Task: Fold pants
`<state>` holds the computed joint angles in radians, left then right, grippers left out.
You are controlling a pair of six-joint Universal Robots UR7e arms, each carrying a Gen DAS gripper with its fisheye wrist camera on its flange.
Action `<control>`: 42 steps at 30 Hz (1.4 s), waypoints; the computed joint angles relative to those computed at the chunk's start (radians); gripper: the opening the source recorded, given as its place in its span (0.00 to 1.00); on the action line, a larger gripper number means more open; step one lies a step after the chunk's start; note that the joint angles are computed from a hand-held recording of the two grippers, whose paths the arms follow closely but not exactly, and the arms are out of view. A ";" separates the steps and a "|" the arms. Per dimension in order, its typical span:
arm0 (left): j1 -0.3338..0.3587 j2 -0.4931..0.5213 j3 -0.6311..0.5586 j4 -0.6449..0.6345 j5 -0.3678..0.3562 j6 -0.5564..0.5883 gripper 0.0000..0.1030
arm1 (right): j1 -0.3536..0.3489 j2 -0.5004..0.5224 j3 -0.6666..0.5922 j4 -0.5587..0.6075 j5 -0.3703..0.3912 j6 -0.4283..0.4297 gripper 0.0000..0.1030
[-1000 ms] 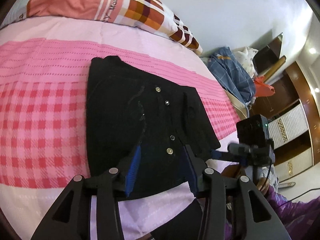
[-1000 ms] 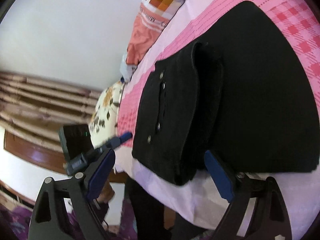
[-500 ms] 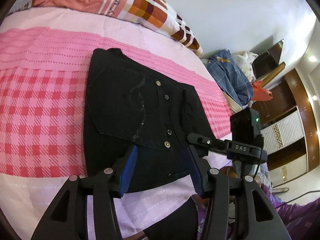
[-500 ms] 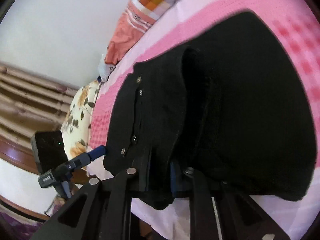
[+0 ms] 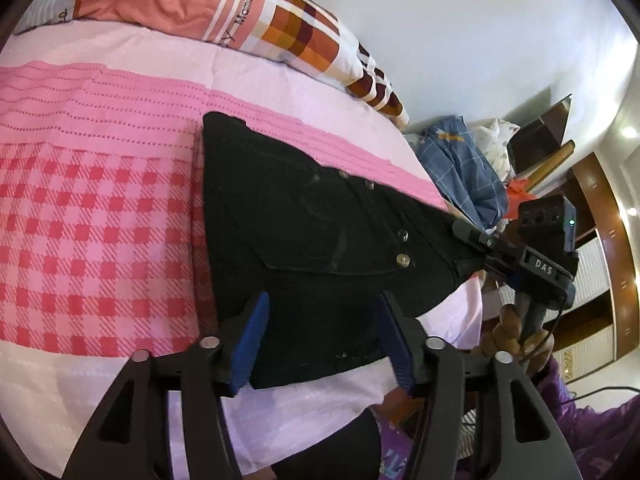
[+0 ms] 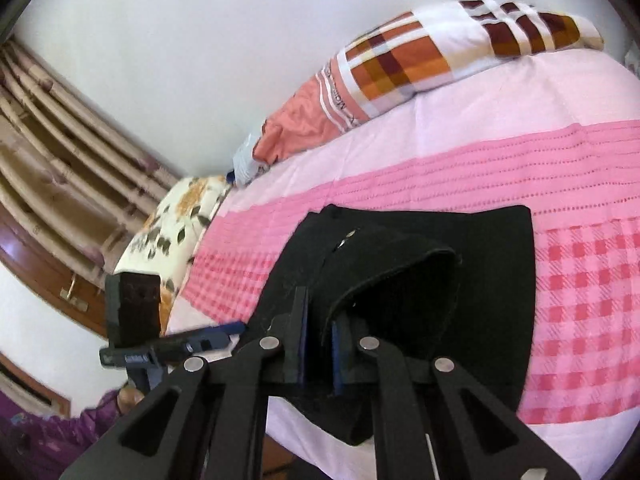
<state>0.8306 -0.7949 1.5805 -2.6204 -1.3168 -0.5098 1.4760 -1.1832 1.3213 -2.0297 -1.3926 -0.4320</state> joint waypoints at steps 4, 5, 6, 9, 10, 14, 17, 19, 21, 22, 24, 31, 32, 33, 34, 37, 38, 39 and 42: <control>0.000 0.025 -0.025 0.047 0.022 -0.010 0.63 | -0.053 0.028 -0.002 0.165 -0.009 0.097 0.15; 0.003 0.028 -0.027 0.048 0.018 -0.020 0.63 | -0.072 0.010 0.033 0.140 0.006 0.105 0.15; 0.004 0.028 -0.026 0.042 0.012 -0.024 0.63 | -0.091 -0.012 0.067 0.088 0.033 0.114 0.15; 0.002 0.034 -0.027 0.024 0.022 -0.013 0.63 | -0.148 -0.050 0.115 -0.053 0.107 0.174 0.36; 0.005 0.041 -0.038 0.038 0.014 -0.007 0.63 | -0.164 -0.049 0.115 -0.067 0.136 0.195 0.45; 0.007 0.071 -0.068 0.065 0.015 0.030 0.63 | -0.184 -0.013 0.080 -0.021 0.182 0.202 0.46; 0.012 0.076 -0.061 0.053 0.016 0.035 0.63 | -0.181 0.016 0.063 -0.026 0.178 0.217 0.51; 0.018 0.071 -0.045 0.022 0.002 0.029 0.63 | -0.178 0.020 0.067 -0.042 0.206 0.224 0.65; 0.023 0.069 -0.037 0.010 -0.010 0.025 0.63 | -0.161 0.019 0.068 -0.047 0.191 0.214 0.69; 0.026 0.069 -0.039 0.014 -0.015 0.025 0.63 | -0.150 0.018 0.067 -0.047 0.168 0.209 0.69; 0.028 0.069 -0.045 0.024 -0.020 0.026 0.63 | -0.120 0.012 0.069 -0.052 0.094 0.168 0.70; 0.029 0.075 -0.046 0.024 -0.014 0.039 0.66 | -0.040 -0.003 0.133 -0.134 -0.091 0.110 0.77; 0.030 0.075 -0.044 0.020 -0.016 0.040 0.66 | -0.023 -0.007 0.146 -0.147 -0.120 0.092 0.77; 0.032 0.076 -0.043 0.014 -0.021 0.040 0.67 | -0.016 -0.009 0.153 -0.138 -0.112 0.075 0.76; 0.033 0.077 -0.043 0.012 -0.023 0.037 0.67 | -0.015 -0.007 0.147 -0.089 -0.061 0.078 0.75; 0.034 0.080 -0.047 0.019 -0.021 0.032 0.69 | -0.021 -0.001 0.151 -0.058 0.019 0.102 0.75; 0.034 0.080 -0.047 0.018 -0.023 0.031 0.69 | -0.035 0.000 0.149 -0.061 0.055 0.117 0.74; 0.034 0.080 -0.049 0.019 -0.024 0.029 0.69 | -0.052 0.004 0.144 -0.068 0.085 0.152 0.70; 0.035 0.079 -0.051 0.025 -0.030 0.031 0.69 | -0.103 -0.001 0.145 -0.136 0.132 0.246 0.63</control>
